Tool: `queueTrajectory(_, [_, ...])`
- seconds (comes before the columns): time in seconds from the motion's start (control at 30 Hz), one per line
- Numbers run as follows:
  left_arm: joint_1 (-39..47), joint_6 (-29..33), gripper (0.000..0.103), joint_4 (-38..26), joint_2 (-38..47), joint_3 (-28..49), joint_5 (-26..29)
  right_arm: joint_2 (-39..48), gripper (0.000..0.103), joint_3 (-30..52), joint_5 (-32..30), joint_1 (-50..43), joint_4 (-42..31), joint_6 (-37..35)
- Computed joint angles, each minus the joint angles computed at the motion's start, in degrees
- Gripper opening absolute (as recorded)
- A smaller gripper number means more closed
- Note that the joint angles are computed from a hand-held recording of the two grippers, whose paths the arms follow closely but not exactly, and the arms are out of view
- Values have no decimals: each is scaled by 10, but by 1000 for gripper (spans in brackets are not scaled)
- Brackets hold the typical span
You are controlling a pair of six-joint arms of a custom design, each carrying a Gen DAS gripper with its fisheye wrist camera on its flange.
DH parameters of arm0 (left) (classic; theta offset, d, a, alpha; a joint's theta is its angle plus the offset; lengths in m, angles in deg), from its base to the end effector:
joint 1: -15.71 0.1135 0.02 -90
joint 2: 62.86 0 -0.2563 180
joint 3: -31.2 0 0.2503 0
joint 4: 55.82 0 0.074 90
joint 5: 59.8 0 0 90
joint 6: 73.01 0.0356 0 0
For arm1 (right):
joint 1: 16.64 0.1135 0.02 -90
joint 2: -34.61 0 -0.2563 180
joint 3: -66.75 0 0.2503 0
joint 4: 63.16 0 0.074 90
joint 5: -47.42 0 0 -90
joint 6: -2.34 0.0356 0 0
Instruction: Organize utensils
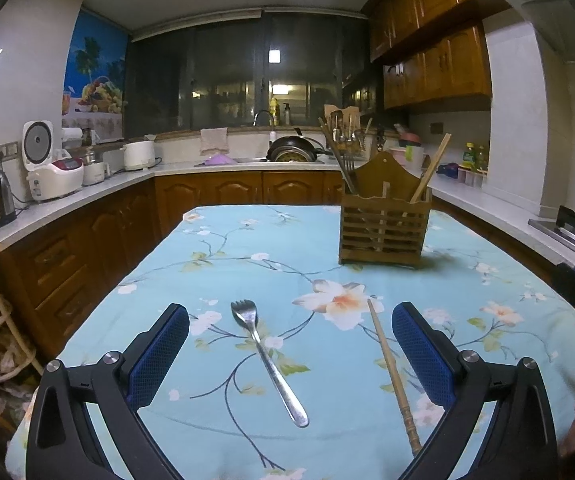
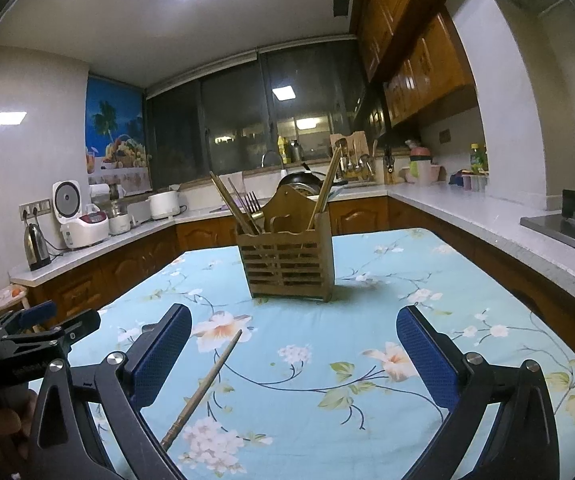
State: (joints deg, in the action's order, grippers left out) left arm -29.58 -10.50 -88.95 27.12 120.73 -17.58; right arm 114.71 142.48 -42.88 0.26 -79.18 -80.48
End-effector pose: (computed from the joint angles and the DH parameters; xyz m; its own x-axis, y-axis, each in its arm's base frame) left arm 0.2662 -0.2315 0.3137 -0.3653 -0.0719 -0.9281 -0.1410 0.9898 -0.0212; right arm 0.3140 0.0956 0.3087 -0.3677 0.0189 -0.9298 -0.2514 0.9605 0.1190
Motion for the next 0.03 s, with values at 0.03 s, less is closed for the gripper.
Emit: queueTrajectory(0.03, [1, -1, 102, -1, 1, 2, 2, 4, 103, 5, -4, -4, -3, -1])
